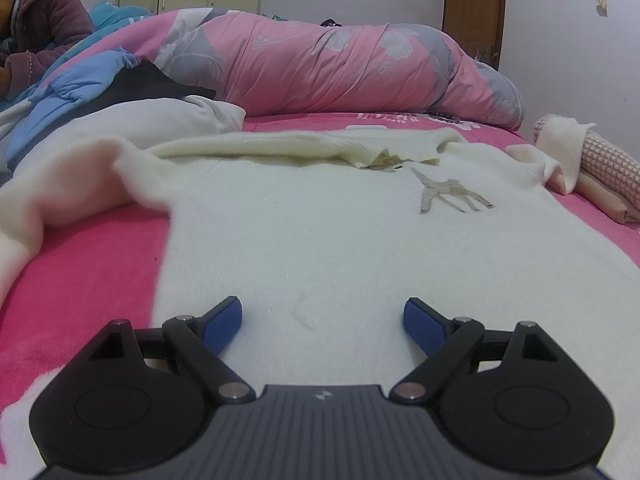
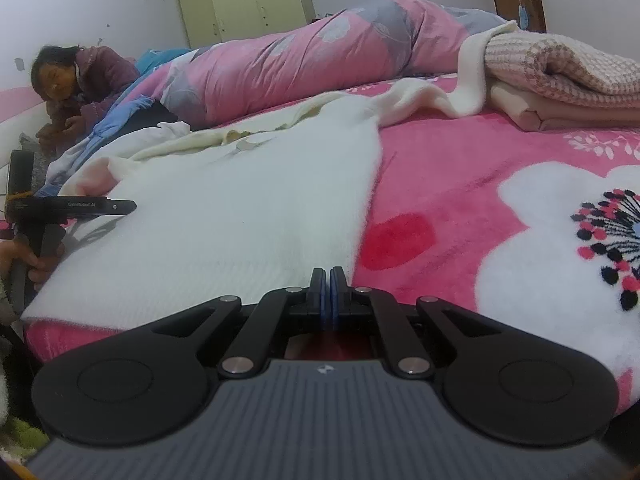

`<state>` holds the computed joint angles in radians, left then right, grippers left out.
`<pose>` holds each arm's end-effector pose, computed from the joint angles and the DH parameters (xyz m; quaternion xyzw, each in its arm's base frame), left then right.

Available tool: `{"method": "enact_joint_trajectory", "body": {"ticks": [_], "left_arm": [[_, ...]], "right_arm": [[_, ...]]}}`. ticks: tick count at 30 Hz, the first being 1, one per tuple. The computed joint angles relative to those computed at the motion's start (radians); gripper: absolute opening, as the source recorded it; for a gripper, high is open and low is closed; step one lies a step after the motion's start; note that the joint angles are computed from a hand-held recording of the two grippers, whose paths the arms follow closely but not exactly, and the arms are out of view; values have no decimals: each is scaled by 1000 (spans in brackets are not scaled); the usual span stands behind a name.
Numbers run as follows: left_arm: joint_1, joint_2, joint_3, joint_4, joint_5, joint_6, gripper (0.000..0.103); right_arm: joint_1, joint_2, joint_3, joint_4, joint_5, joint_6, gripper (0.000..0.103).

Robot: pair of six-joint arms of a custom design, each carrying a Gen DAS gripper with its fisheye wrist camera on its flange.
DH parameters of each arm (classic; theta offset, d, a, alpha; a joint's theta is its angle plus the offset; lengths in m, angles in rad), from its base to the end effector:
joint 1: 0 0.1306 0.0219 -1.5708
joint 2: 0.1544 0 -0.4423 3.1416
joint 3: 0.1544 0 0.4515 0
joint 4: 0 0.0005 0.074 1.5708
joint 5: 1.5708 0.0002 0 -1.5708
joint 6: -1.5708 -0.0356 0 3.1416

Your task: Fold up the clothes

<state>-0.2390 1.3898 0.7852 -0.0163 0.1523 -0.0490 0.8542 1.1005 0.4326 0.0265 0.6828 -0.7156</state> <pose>0.4555 -0.1171 0.2524 0.1617 0.8726 -0.1106 0.4475 0.2277 0.2264 0.2104 0.0914 0.8507 0.0867 0.5103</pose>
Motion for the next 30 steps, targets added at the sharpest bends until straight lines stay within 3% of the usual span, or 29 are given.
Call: {"method": "enact_joint_trajectory", "body": {"ticks": [11, 21, 30], "left_arm": [[-5, -2, 2, -9, -12, -7, 89], [-7, -3, 2, -12, -15, -6, 89], [-31, -19, -4, -24, -91, -26, 90]], "right_arm": [[-12, -10, -12, 20, -23, 12, 1], [-45, -33, 19, -79, -92, -47, 1], [-56, -34, 66, -195, -127, -97, 1]]}}
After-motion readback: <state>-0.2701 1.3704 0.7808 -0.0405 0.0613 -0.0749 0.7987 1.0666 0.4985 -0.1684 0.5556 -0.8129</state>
